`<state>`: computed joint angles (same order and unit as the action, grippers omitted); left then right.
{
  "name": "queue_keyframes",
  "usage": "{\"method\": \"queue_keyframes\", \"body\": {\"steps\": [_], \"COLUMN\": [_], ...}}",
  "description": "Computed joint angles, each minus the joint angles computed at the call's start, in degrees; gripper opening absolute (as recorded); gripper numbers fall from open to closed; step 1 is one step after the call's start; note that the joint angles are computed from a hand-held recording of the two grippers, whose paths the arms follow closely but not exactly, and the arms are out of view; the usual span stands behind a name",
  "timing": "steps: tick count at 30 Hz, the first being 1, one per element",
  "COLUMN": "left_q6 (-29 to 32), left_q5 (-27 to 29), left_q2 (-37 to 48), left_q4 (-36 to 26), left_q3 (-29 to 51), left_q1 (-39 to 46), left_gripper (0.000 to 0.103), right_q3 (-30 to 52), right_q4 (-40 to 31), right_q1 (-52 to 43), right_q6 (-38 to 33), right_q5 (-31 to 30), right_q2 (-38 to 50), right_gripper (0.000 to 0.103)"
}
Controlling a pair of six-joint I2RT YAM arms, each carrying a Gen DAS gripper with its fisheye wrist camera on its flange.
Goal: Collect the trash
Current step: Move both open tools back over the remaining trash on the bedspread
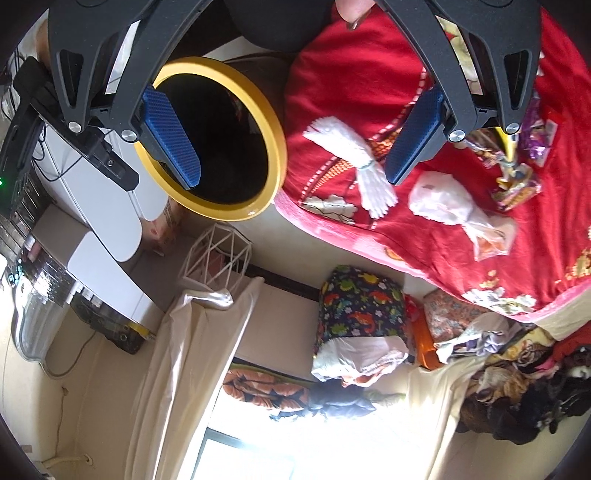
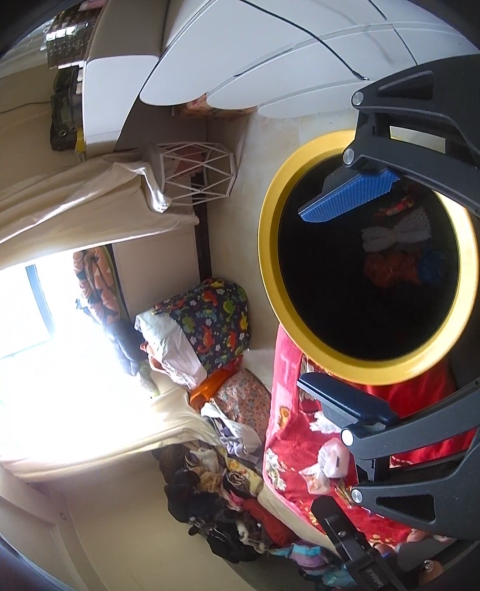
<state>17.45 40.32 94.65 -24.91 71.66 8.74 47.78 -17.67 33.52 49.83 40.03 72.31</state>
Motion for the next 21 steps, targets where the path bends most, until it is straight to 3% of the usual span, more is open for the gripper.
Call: {"method": "queue_keyframes", "body": {"steps": [21], "left_q6": [-1.0], "left_q5": [1.0], "left_q2": [1.5], "left_q4": [1.6], "left_q3": [2.8], "left_q1": [7.1], "left_gripper": [0.092], "right_q3": [7.2], "right_q4": [2.7], "right_q1": [5.6], "right_q6": [-4.5], "right_q5": [-0.3], "right_q2": [7.7], "right_gripper": [0.083]}}
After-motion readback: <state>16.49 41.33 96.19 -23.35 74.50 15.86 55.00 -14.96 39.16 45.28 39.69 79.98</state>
